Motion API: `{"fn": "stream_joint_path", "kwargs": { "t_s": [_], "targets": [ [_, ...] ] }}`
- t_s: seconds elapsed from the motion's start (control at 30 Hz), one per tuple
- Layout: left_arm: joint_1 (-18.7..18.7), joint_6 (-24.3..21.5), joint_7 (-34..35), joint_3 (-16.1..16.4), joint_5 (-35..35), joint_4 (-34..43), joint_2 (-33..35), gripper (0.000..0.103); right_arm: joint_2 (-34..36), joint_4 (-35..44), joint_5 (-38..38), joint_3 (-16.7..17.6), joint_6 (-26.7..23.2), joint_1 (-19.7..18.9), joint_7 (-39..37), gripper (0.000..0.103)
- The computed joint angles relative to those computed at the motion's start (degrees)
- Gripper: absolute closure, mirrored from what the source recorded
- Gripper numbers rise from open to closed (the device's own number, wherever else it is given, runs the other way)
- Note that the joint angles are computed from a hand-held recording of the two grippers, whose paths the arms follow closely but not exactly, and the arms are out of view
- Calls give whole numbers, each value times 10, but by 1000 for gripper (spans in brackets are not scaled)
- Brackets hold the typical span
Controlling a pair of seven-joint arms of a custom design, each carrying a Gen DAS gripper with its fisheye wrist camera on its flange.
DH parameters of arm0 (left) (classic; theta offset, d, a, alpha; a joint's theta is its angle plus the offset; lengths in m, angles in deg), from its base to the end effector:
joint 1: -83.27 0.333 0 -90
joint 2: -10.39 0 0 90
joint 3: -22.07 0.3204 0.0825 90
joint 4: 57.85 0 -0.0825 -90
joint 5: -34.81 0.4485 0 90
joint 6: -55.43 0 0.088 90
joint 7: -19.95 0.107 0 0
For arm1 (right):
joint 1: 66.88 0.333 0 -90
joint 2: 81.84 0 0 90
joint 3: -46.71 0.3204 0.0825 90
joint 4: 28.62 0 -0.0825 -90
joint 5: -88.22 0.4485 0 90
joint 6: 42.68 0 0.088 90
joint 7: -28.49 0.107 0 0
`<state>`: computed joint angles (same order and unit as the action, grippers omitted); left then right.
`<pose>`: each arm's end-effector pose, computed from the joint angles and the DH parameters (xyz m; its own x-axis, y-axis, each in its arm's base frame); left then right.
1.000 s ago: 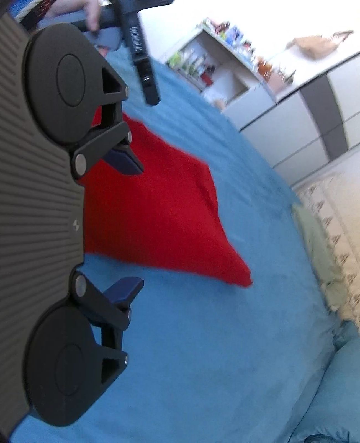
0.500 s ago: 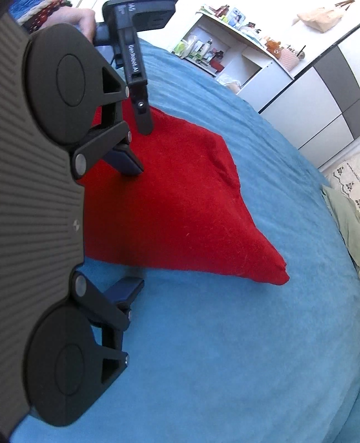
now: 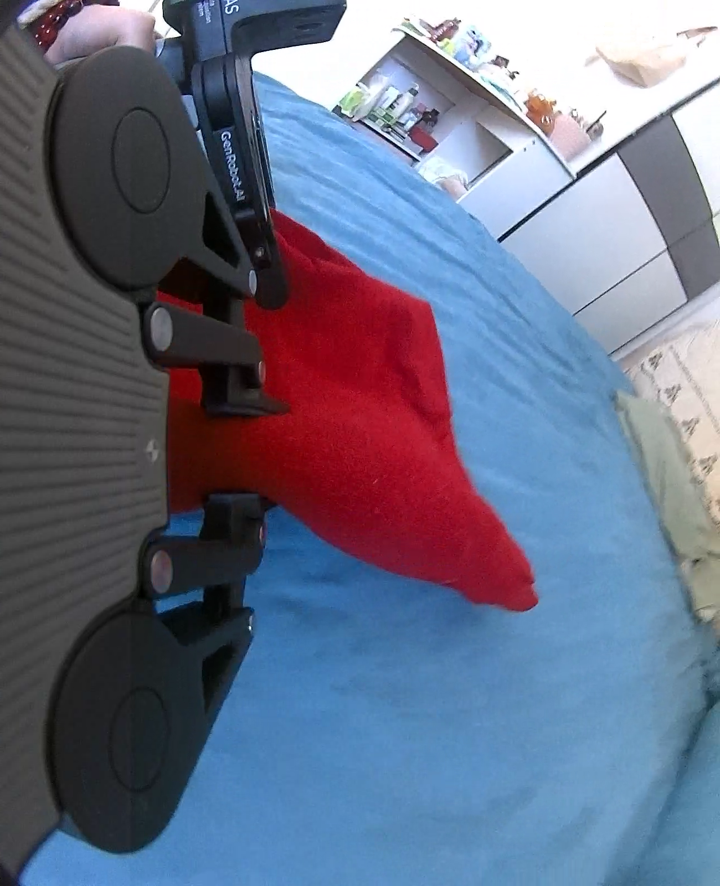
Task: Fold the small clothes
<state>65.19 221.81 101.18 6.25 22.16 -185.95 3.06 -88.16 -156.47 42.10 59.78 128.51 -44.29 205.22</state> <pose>0.5085 -0.3307 0.4870 -0.3431 -0.9031 0.2582 -0.7400 0.0906 -0.6664 0.4561 0.3932 0.4727 0.0630 -0.8919 -0.4477 -0.6998 0.2804 -0.6570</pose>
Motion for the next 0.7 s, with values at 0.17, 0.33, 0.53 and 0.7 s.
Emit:
{"fn": "stream_joint_path", "kwargs": {
  "t_s": [0.17, 0.33, 0.53, 0.7],
  "targets": [
    [-29, -16, 16, -8, -45, -30, -64, 79, -88, -54, 71, -5, -20, 25, -66, 65],
    [-57, -2, 0, -32, -54, -82, -124, 79, -223, -153, 174, -17, -65, 69, -154, 65],
    [-50, 1, -73, -76, -14, -103, -102, 73, -343, -276, 252, 8, -103, 79, -152, 64],
    [-54, 5, -108, -67, 22, -108, -95, 68, -349, -310, 248, 48, -63, 47, -126, 61]
  ]
}}
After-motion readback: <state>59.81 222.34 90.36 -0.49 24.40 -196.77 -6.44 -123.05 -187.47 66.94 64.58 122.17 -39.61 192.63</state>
